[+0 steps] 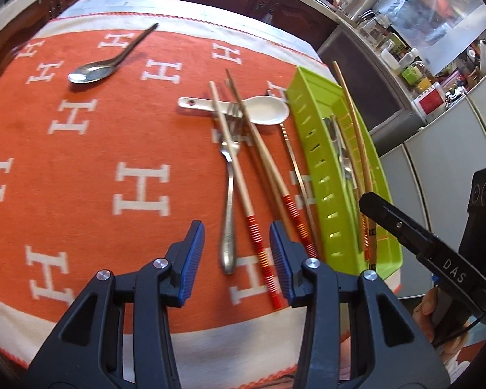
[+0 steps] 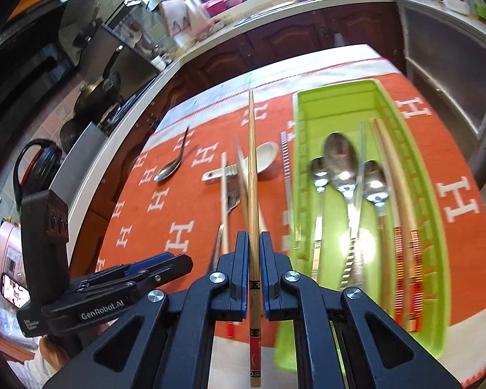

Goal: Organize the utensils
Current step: 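Grasp a chopstick with the right tool while the left tool grasps another chopstick, then carry both chopsticks into the green tray and open both tools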

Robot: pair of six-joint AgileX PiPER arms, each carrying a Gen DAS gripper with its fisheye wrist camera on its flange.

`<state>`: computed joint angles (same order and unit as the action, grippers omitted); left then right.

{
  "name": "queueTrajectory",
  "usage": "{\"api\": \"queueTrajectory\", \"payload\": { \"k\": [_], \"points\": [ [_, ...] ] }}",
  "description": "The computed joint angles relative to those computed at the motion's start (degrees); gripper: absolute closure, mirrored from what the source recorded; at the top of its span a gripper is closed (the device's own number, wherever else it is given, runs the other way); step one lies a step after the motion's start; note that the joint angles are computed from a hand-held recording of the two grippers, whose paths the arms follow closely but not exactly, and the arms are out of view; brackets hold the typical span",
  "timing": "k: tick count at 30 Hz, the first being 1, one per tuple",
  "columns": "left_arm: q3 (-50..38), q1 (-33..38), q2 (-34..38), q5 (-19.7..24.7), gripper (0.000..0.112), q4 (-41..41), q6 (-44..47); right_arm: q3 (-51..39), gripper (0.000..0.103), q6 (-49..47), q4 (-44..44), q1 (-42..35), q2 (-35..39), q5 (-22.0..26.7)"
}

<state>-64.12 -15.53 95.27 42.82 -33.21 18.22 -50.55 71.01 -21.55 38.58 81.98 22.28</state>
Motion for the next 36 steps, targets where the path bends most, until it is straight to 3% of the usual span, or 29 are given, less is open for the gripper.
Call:
{"api": "queueTrajectory", "payload": {
  "k": [4, 7, 12, 24, 28, 36],
  "points": [
    [-1.7, -2.1, 1.4, -0.5, 0.076, -0.4, -1.6, 4.5, 0.097, -1.9, 2.0, -2.7, -4.0, -1.5],
    [-3.1, -3.8, 2.3, -0.8, 0.09, 0.2, -2.3, 6.8, 0.097, -4.1, 4.2, -4.5, -5.4, -3.0],
    [-5.6, -6.3, 5.1, -0.9, 0.103, 3.3, -5.9, 8.5, 0.097, -5.4, 5.8, -5.8, -6.1, -4.5],
    [-9.0, -10.0, 8.6, -1.4, 0.103, 17.1, -18.4, 8.7, 0.097, -3.8, 4.6, -6.1, -6.1, -5.0],
    [-9.5, -9.8, 9.9, -0.8, 0.103, 17.7, -19.0, 7.9, 0.097, -5.1, 5.8, -6.1, -5.3, -4.8],
    [-11.2, -14.0, 11.5, -3.2, 0.105, 27.2, -25.9, 6.3, 0.097, -5.7, 6.5, -5.8, -3.0, -4.9]
  ]
}}
